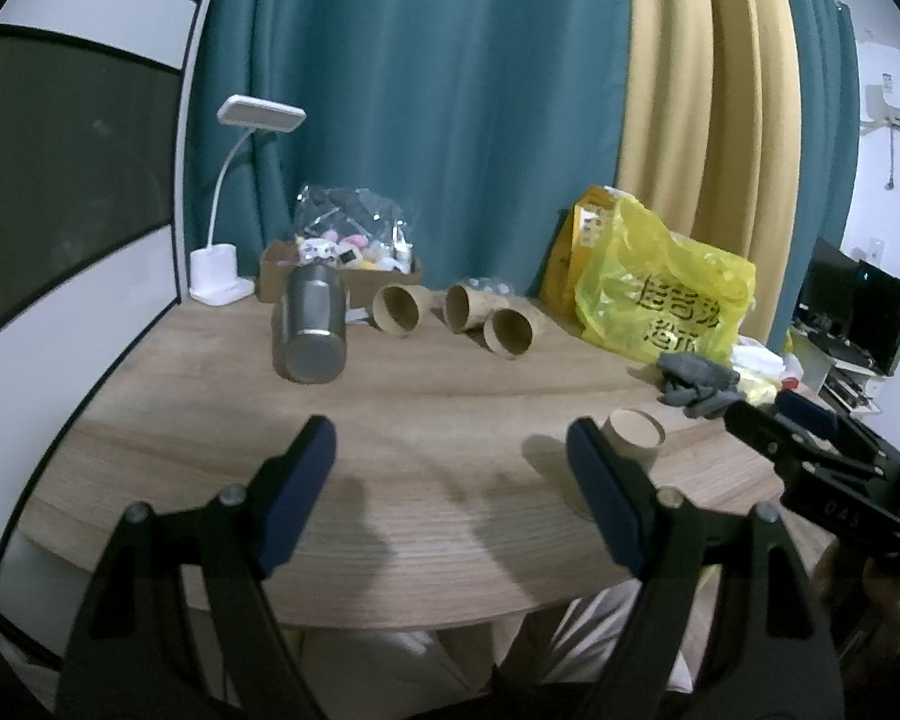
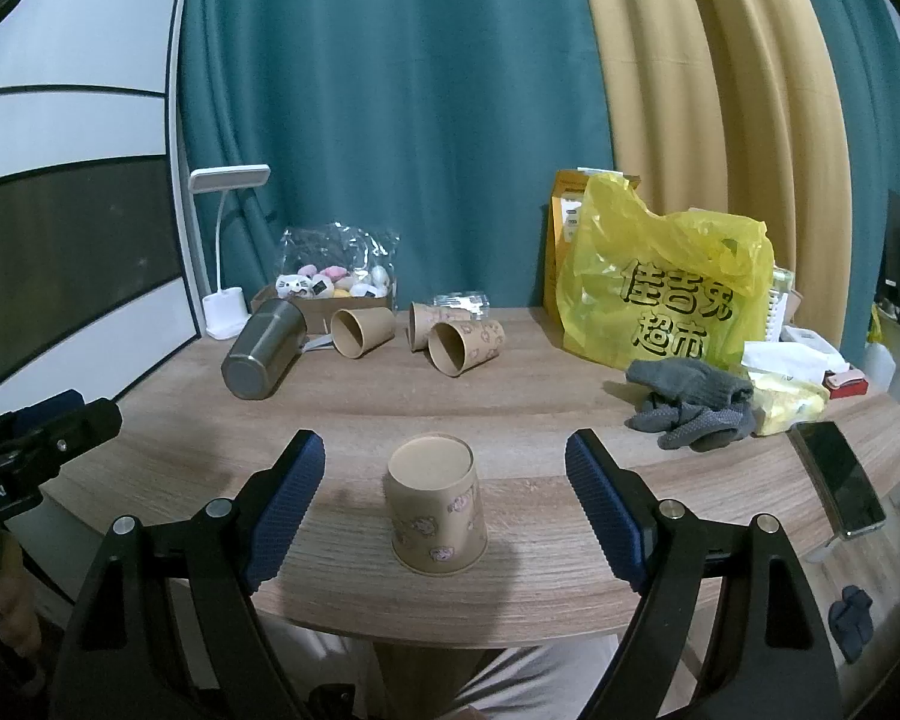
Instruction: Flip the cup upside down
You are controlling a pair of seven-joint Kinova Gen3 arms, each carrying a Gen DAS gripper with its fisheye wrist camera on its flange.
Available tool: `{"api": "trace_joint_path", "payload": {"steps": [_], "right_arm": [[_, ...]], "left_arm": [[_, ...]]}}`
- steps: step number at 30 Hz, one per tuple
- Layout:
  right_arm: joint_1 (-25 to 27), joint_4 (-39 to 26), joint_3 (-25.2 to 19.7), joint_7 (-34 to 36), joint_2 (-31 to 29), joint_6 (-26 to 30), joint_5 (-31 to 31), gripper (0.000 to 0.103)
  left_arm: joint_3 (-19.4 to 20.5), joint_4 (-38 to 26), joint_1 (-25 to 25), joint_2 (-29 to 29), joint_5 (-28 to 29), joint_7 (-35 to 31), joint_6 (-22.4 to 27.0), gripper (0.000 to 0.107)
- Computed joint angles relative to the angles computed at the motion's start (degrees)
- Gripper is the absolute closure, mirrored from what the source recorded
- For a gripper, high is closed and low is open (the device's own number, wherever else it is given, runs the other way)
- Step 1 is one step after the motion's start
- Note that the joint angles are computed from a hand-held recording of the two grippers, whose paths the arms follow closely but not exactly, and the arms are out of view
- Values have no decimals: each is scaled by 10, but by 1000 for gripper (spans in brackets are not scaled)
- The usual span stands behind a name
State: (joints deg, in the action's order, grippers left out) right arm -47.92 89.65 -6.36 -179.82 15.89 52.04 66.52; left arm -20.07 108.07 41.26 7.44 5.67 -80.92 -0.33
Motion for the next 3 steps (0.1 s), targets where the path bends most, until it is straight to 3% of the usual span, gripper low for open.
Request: {"api": "trace_joint_path", "payload": {"steps": [3], "right_arm": [[0, 0, 0, 1, 0, 0, 0, 18]], "left_arm": [[-6, 2, 7, 0, 6, -3, -2, 27]]}}
